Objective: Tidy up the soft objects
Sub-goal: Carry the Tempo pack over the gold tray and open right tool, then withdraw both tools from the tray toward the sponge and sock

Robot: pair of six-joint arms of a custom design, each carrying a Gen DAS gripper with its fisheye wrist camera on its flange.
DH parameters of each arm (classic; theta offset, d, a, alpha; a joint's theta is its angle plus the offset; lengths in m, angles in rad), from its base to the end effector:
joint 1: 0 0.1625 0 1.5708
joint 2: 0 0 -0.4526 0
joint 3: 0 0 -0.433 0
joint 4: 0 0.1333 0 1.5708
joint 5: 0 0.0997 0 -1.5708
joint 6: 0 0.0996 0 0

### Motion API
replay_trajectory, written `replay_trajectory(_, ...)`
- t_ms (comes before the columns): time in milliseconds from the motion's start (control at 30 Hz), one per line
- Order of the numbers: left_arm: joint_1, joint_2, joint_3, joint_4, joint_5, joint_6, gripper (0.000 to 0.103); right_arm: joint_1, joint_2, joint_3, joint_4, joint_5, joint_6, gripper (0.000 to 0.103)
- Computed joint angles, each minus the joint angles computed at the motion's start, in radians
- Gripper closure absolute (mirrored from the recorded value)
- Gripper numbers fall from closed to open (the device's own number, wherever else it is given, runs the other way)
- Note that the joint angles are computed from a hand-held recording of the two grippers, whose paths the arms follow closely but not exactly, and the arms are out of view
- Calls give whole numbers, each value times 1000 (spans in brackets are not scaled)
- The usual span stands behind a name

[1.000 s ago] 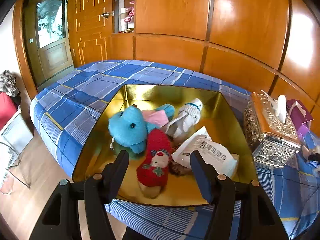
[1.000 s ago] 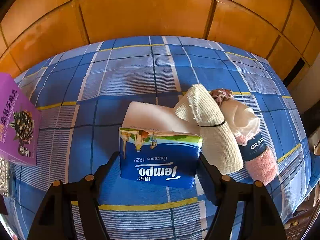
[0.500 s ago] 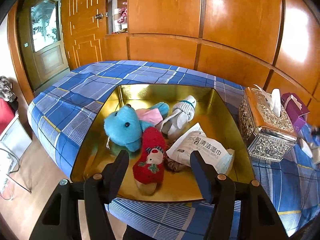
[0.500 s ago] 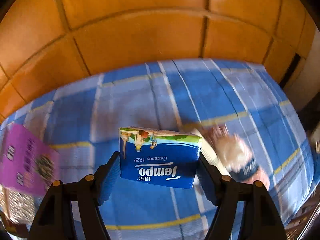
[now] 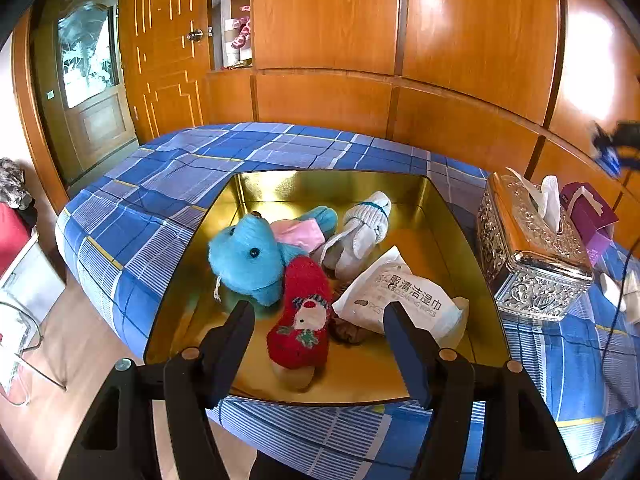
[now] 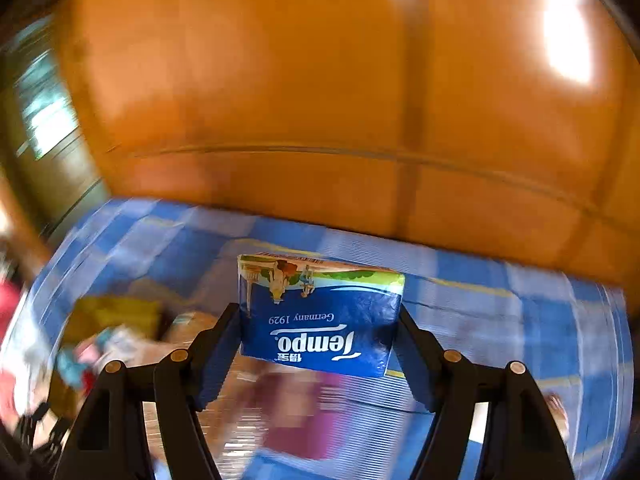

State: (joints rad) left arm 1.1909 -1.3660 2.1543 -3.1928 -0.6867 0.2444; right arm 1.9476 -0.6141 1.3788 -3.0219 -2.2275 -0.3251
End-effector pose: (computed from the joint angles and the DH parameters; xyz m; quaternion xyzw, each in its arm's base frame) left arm 0.0058 -0.5527 0.3300 0.0890 0.8397 -0.3916 0.3655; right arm 0.3653 -0.7260 0.1257 0.2045 -0.8743 0.3263 0.2953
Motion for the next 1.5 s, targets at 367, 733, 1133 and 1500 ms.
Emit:
replay_trajectory(367, 13, -8, -7, -28, 5, 9, 35, 112, 202, -119, 291, 147, -204, 30)
replay_trajectory(733, 39, -21, -34, -57, 24, -12, 35, 104, 401, -320, 487, 91, -122, 28)
replay_trajectory(1133, 29, -12, -27, -71, 32, 5, 31, 105, 372, -242, 321, 92, -112, 20)
replay_trajectory(1500, 4, -11, -7, -89, 28, 29, 30, 122, 295, -95, 80, 88, -121, 20)
